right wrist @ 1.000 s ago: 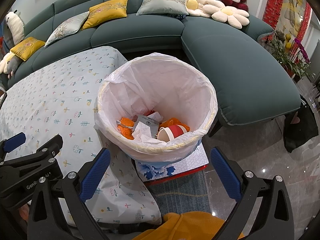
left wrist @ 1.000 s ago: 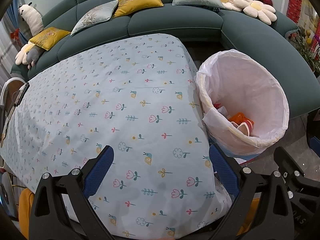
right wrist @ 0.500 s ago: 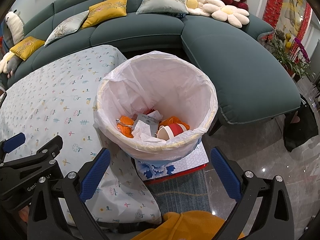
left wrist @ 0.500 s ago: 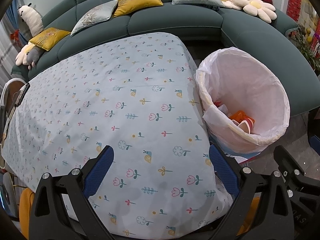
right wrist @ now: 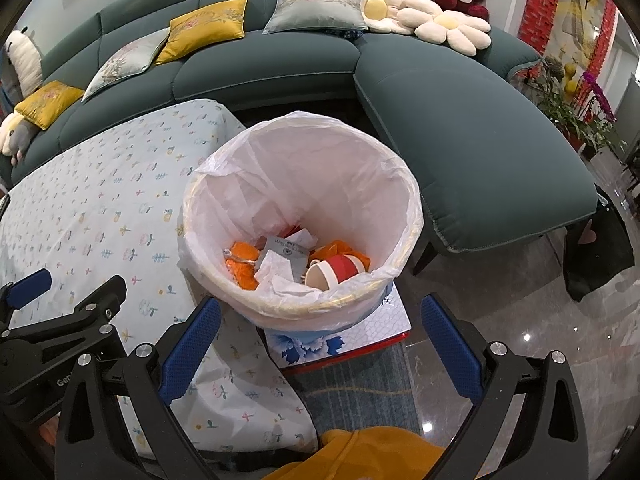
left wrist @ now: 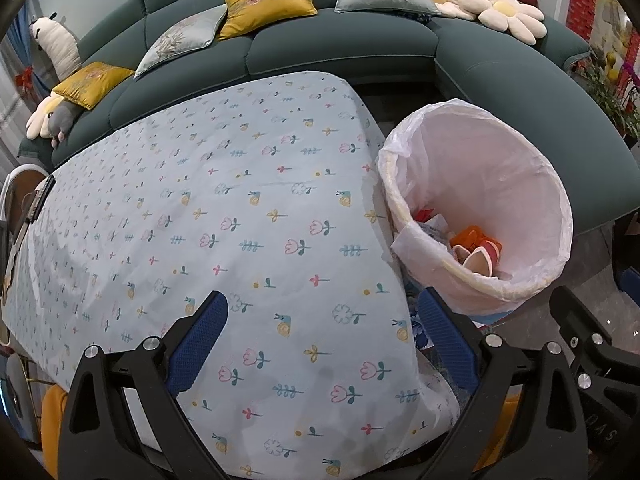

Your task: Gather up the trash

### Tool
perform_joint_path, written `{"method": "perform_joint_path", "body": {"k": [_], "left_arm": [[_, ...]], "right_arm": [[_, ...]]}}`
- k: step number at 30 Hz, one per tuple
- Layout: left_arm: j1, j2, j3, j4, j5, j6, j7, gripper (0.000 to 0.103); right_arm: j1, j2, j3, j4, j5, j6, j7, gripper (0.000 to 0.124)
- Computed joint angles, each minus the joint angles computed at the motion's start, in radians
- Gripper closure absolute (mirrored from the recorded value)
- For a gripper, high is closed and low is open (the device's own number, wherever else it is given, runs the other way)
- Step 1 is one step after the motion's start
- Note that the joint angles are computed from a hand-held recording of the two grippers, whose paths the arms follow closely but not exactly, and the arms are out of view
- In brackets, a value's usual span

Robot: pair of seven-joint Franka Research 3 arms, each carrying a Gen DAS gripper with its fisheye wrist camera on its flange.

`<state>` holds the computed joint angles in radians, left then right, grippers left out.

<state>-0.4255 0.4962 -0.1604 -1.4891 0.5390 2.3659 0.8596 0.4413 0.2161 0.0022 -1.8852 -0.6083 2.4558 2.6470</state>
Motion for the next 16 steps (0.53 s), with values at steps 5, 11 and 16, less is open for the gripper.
{"method": "perform_joint_path", "body": {"k": [5, 11, 16], "left_arm": [[-0.006, 0.024, 0.001, 0.039, -0.003, -0.011, 0.013, 0.011], [-0.012, 0.051, 0.003, 0.082, -0.012, -0.017, 0.032, 0.011], [-0.014, 0.062, 0.006, 0.095, -0.014, 0.000, 0.041, 0.011]], "right_arm": [[-0.006, 0.000, -0.004, 0.004, 0.004, 0.001, -0.004, 0.028], [-0.013, 0.006, -0.007, 0.010, 0.014, 0.004, -0.013, 0.028], [-0.015, 0.009, -0.011, 0.013, 0.019, 0.006, -0.018, 0.028]]}}
